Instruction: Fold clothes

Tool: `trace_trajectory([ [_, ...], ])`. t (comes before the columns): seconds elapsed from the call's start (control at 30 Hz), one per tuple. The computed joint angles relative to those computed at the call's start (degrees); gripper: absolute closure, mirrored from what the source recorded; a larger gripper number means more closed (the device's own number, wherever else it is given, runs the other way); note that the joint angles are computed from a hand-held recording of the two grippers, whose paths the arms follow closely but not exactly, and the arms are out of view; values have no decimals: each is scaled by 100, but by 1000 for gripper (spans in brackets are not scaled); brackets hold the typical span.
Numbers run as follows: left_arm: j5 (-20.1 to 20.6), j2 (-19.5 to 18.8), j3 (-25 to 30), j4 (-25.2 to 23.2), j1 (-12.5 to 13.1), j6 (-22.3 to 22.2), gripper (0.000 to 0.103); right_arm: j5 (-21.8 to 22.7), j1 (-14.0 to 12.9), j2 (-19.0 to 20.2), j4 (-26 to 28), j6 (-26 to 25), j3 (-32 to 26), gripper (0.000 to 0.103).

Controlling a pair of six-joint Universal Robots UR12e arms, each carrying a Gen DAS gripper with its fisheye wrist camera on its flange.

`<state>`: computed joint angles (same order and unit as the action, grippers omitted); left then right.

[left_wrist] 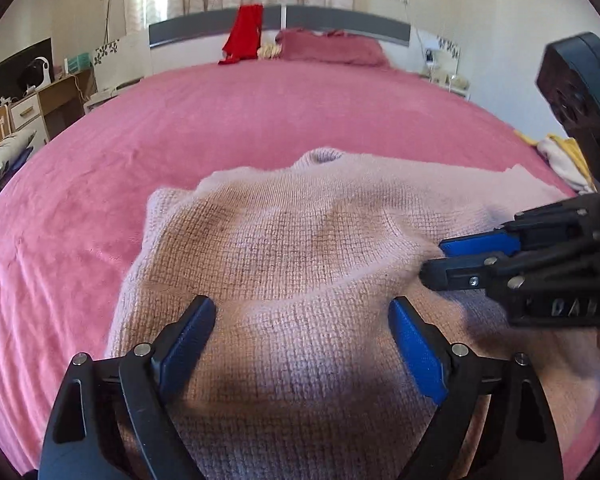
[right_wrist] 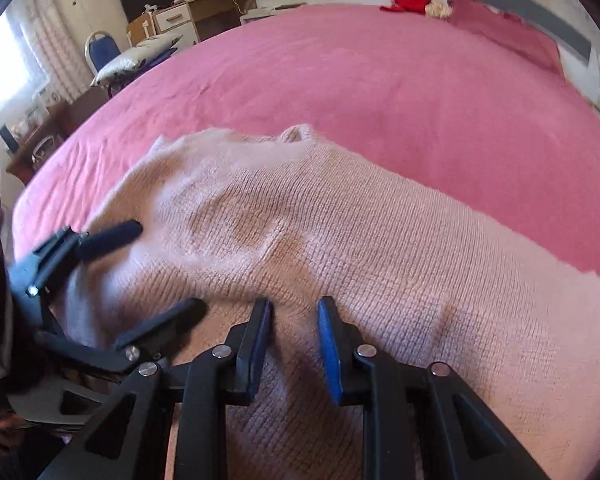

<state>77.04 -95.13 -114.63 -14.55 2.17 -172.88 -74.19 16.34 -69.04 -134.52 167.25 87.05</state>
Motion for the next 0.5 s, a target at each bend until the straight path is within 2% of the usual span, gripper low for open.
trace_trajectory([
  [0.07, -173, 16, -59, 100, 69, -66, 12, -13, -5, -16, 290, -182, -129, 80],
  [0.1, -200, -4, -52, 110, 78, -72, 12, 63, -25, -84, 168, -62, -101, 79],
  [0.17, -193, -3, -51, 106, 77, -55, 12, 548, -87, -130, -239, 218, -30, 78],
  [0.2, -176, 7, -63, 119, 71, -48, 12, 562, -40, -65, -127, 146, -105, 78],
  [0.27, -120, 20, -85, 158, 49, -31, 12, 450, 79, 77, 336, -35, -362, 78],
  [0.3, -33, 17, -86, 159, 20, -6, 12, 139, 172, 181, 543, -266, -482, 78],
  [0.33, 52, 15, -88, 167, -8, 16, 12, -169, 267, 286, 649, -471, -565, 78],
  [0.37, 109, 2, -84, 193, -22, 26, 12, -237, 301, 341, 515, -630, -603, 77],
  [0.43, 43, -51, -61, 226, 12, 21, 12, -211, 316, 423, 221, -823, -631, 77],
  [0.5, -67, -57, -76, 253, 57, 3, 11, 57, 239, 453, 270, -568, -715, 78],
])
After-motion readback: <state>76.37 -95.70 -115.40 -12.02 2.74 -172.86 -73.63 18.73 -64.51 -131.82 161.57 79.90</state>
